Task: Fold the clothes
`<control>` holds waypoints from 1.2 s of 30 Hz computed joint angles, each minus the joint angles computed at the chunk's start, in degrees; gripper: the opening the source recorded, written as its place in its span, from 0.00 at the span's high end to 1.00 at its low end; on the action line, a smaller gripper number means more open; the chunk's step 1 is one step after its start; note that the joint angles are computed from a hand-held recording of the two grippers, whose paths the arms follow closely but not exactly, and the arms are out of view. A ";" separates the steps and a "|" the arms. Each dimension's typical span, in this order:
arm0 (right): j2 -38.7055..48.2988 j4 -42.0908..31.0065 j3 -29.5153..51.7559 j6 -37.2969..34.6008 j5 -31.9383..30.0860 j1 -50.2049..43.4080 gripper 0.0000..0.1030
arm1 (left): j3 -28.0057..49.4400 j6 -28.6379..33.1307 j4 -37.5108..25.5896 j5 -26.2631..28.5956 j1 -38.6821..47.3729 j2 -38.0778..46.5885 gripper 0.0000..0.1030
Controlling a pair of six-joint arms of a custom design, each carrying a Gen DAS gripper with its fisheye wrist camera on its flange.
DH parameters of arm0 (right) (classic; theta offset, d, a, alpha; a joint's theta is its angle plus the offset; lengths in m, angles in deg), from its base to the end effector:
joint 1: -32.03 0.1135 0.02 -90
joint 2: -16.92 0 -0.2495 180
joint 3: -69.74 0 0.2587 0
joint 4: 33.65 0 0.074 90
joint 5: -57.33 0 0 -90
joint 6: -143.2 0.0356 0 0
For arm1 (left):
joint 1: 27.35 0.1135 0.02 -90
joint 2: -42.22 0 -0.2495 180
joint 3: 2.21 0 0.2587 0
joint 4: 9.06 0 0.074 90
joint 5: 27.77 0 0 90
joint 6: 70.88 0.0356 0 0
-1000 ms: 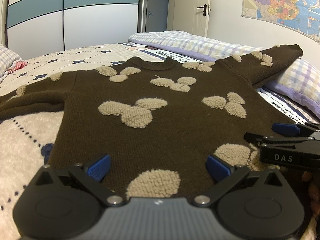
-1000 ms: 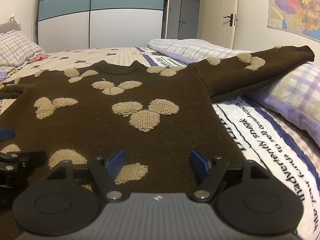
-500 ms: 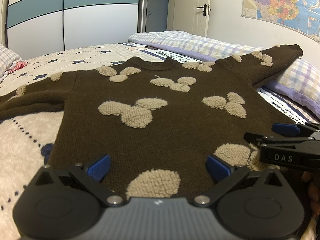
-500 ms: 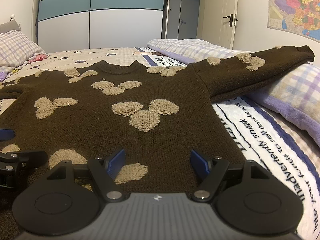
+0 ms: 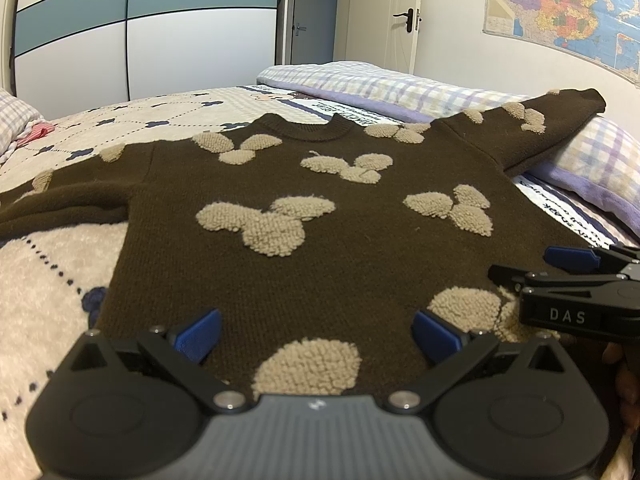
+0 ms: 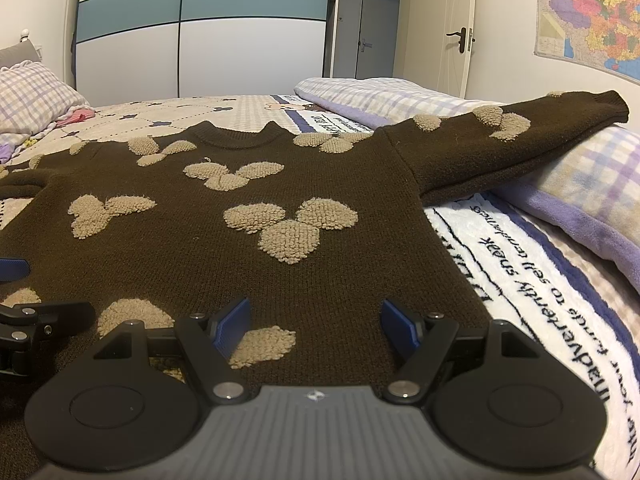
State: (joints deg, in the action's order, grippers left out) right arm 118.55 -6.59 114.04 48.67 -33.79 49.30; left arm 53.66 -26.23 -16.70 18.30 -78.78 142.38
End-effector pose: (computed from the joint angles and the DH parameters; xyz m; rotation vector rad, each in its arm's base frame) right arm 0.2907 0.0911 0.0849 -0.4092 2.0625 0.1544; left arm 0.2130 -0.2275 0.1000 -0.1850 2.1658 0.0212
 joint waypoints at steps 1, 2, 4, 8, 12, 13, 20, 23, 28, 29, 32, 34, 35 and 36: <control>0.00 0.00 0.00 0.00 0.00 0.00 0.27 | 0.00 0.00 0.00 0.00 0.00 0.00 0.00; 0.00 0.00 0.00 0.00 0.00 0.00 0.27 | 0.00 0.00 0.00 0.00 0.00 0.00 0.00; 0.04 0.07 -0.01 0.02 0.03 0.02 0.27 | 0.00 0.00 0.00 0.00 0.00 0.00 0.00; 0.05 0.13 -0.07 0.07 0.08 0.06 0.27 | 0.07 -0.04 -0.09 -0.02 -0.02 0.01 0.00; 0.03 0.02 -0.01 0.09 0.23 0.15 0.27 | 0.08 -0.07 -0.12 -0.04 -0.04 0.01 0.00; 0.03 -0.07 0.03 0.09 0.29 0.18 0.27 | 0.08 -0.07 -0.12 -0.04 -0.04 0.01 0.00; -0.88 -2.36 0.62 0.15 -0.89 -0.50 0.26 | 0.11 -0.07 -0.16 -0.04 -0.05 0.01 0.00; -1.66 -3.33 0.45 -0.38 -2.09 -1.14 0.26 | 0.07 -0.07 -0.14 -0.04 -0.05 -0.01 0.00; -4.75 -7.18 -0.26 -2.24 -3.96 -2.46 0.26 | 0.09 -0.15 -0.11 -0.13 -0.07 0.04 0.00; -5.30 -7.61 -0.59 -2.76 -4.83 -3.04 0.25 | 0.20 -0.28 -0.15 -0.35 -0.14 0.20 0.00; -6.67 -9.01 -1.35 -3.94 -7.74 -5.13 0.22 | 1.13 -0.27 -1.40 -0.66 -0.28 0.71 0.00; -7.38 -9.50 -2.02 -4.69 -10.03 -6.70 0.22 | 1.38 -0.28 -1.74 -0.77 -0.32 0.86 0.00; -7.84 -9.66 -2.49 -5.31 -10.94 -7.42 0.22 | 1.47 -0.32 -1.87 -0.80 -0.32 0.90 0.00; -8.44 -9.92 -3.00 -5.95 -11.59 -7.99 0.21 | 1.58 -0.41 -2.03 -0.84 -0.34 0.95 0.00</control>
